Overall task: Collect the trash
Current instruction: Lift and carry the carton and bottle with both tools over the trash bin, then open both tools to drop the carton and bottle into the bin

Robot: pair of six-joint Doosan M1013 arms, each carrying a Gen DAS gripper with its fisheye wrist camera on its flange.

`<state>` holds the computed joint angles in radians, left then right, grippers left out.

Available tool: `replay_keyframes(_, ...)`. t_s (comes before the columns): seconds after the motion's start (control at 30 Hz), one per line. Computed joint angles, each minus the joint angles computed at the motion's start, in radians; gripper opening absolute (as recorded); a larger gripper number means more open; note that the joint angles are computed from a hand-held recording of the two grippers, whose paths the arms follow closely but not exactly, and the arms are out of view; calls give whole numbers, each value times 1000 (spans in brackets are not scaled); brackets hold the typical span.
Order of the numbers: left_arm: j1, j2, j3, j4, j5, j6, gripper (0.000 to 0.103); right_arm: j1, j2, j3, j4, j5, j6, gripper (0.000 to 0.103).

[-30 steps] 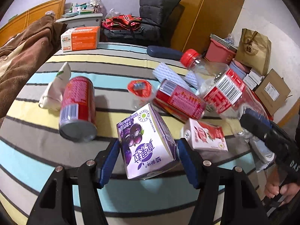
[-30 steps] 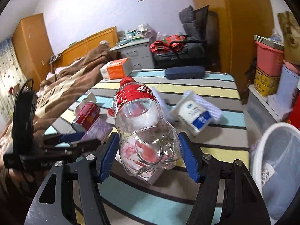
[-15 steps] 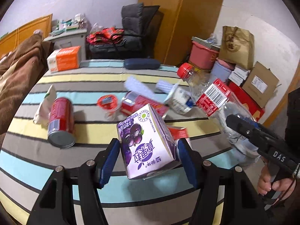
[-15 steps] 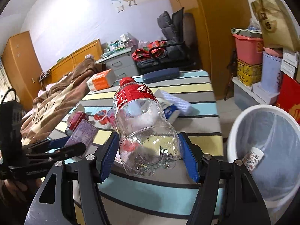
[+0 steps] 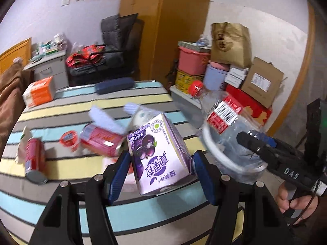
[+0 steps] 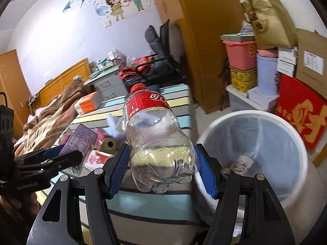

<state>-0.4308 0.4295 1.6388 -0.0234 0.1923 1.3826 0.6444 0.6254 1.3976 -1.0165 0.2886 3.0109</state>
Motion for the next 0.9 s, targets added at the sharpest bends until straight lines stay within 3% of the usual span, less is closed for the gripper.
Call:
replay_keyframes(0.27, -35, 42, -75, -206, 29, 253, 66, -9, -23, 34, -45, 120, 89, 66)
replay_keyframes(0.47, -55, 88, -142, -368, 89, 437, 66, -20, -25, 32, 24, 229, 44, 66)
replay_keyframes(0.73, -79, 148, -228, -407, 160, 500, 66, -30, -9, 1, 115, 367, -74, 66)
replay_keyframes(0.9, -92, 189, -285, -364, 225, 458, 66, -40, 4, -20, 186, 417, -183, 66)
